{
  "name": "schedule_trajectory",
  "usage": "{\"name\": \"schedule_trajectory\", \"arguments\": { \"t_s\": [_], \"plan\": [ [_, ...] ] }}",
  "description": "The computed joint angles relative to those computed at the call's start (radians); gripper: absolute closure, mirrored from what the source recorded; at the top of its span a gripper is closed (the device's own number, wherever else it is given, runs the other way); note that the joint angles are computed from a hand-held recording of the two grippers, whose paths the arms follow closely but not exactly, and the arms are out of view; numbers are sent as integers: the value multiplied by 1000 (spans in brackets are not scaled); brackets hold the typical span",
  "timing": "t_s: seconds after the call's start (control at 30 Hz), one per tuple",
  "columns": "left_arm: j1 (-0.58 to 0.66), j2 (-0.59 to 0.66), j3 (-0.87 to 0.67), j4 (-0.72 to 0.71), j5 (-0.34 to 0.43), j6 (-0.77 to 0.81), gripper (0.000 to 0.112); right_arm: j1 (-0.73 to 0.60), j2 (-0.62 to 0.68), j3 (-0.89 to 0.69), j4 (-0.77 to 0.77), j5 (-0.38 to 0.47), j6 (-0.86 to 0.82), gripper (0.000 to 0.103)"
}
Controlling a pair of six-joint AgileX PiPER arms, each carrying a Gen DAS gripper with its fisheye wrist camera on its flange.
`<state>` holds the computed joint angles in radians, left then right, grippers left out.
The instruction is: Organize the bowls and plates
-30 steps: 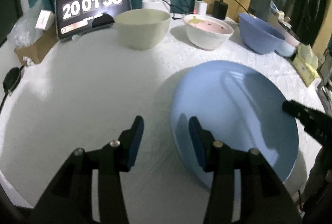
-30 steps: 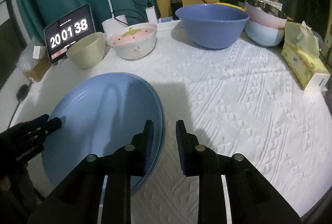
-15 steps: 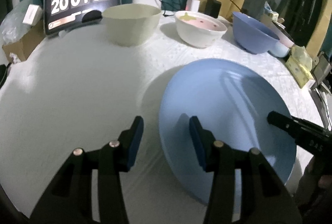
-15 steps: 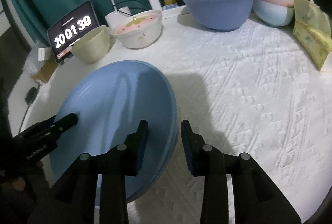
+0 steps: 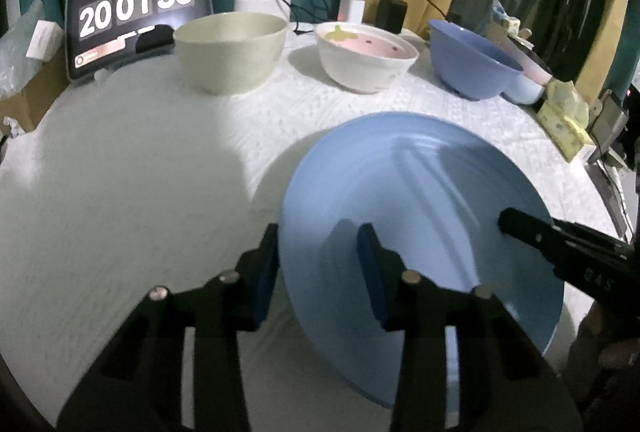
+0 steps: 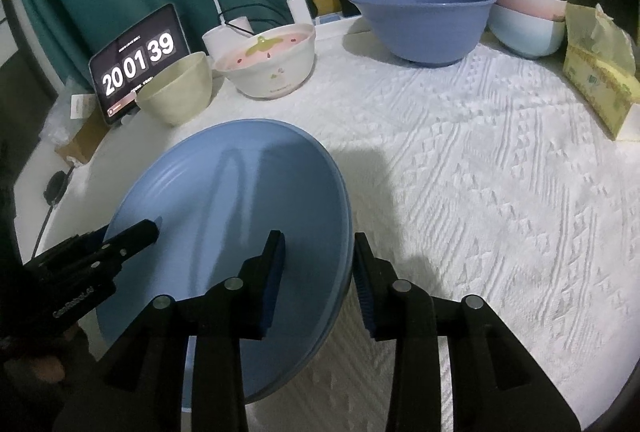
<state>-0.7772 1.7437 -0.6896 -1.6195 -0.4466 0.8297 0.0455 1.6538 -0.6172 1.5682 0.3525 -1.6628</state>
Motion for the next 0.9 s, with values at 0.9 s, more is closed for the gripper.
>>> {"name": "schedule_trajectory", "arguments": {
  "t_s": [0.9],
  "plan": [
    [262,-172,219,220,21,-184,74,357,133,-235,-221,-126,349,68]
  ]
}}
